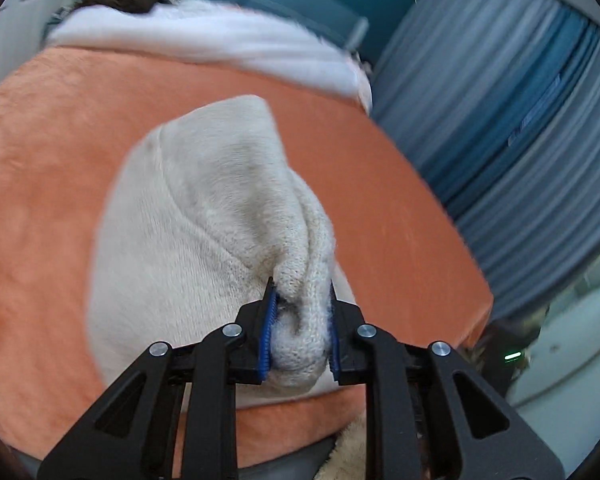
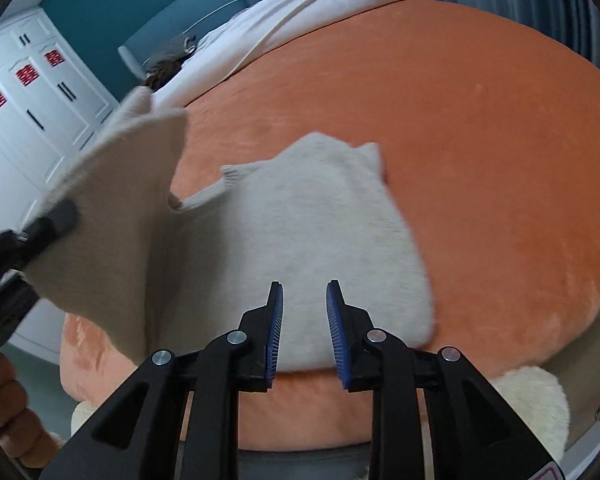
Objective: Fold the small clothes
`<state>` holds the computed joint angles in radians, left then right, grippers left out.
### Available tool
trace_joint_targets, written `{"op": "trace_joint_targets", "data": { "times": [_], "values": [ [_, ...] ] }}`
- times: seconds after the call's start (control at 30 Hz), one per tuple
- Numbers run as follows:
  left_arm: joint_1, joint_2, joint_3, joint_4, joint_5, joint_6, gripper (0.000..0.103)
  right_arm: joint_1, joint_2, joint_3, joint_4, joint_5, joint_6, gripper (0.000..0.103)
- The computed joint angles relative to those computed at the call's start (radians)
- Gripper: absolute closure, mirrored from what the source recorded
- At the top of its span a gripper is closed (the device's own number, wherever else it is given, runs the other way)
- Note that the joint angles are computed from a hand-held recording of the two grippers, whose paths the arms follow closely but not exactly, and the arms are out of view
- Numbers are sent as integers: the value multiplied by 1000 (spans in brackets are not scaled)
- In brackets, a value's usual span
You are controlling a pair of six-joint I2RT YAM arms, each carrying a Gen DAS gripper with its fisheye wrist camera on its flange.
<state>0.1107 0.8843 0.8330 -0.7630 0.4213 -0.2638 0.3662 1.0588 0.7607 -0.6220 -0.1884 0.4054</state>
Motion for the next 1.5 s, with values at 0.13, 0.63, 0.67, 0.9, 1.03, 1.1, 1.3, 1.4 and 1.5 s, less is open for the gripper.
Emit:
{"op": "trace_joint_targets", "data": {
  "times": [0.13, 0.63, 0.67, 0.9, 1.03, 1.1, 1.3, 1.4, 1.5],
  "values": [
    [-283, 65, -140, 87, -251, -142, 73, -137, -84, -33, -88, -49, -78, 76],
    [291, -283, -347, -142, -289, 442, 19, 133, 263, 91, 103, -161, 107, 34],
    [286, -287, -368, -121, -291, 435, 19, 153, 303, 102, 116, -160, 118, 34],
    [270, -140, -338, -37, -229, 436, 79, 178, 274, 172, 116, -133, 135, 86],
    [319, -127, -282, -105, -122, 443, 93, 99, 123, 237, 64, -119, 52, 87],
    [270, -130, -282, -108, -139, 398, 93, 64, 99, 210, 35, -68, -10, 87],
    [87, -78, -327, -41, -283, 256, 93, -57, 235, -51, 162, -74, -51, 87],
    [37, -133, -313, -100, -335, 263, 91, -57, 228, -21, 126, -102, -28, 82],
    [95, -235, -277, -215, -278, 296, 90, -35, 181, 27, 62, -44, -48, 73]
  ]
}}
